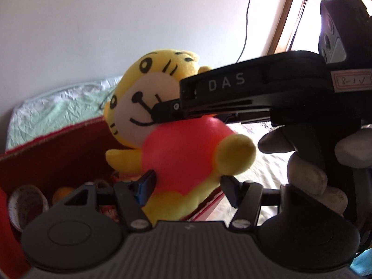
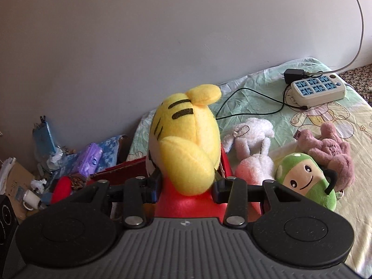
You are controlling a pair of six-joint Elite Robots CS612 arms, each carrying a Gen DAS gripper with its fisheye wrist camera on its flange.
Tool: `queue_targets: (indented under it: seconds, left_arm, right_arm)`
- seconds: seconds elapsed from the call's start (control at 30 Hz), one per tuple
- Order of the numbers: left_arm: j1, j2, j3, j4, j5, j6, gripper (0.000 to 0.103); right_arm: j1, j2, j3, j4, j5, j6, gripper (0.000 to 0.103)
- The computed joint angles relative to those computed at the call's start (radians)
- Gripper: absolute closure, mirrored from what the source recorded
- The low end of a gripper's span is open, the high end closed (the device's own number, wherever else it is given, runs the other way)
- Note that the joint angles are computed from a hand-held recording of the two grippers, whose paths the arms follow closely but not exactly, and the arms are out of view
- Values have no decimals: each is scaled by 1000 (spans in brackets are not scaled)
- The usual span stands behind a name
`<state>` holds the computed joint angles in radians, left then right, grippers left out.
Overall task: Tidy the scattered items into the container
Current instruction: 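Carry the tiger plush into the red box and open the right gripper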
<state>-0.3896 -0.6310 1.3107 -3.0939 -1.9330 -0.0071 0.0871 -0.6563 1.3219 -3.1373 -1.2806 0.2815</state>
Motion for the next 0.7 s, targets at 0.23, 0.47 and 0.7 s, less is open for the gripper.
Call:
queue_targets:
  seconds: [0.23,0.47,0.7]
  left_arm:
    - [23,30,-33,65,-83,3,44]
    - [43,37,-39,96,-161,15,45]
    - [57,42,-53,142,-222,35,48]
  right_arm:
    - [57,7,-32,103,-205,-79,60]
    - [93,3,-56,184,-328,-142,61]
    - [93,16,-107,321,-330,-202,60]
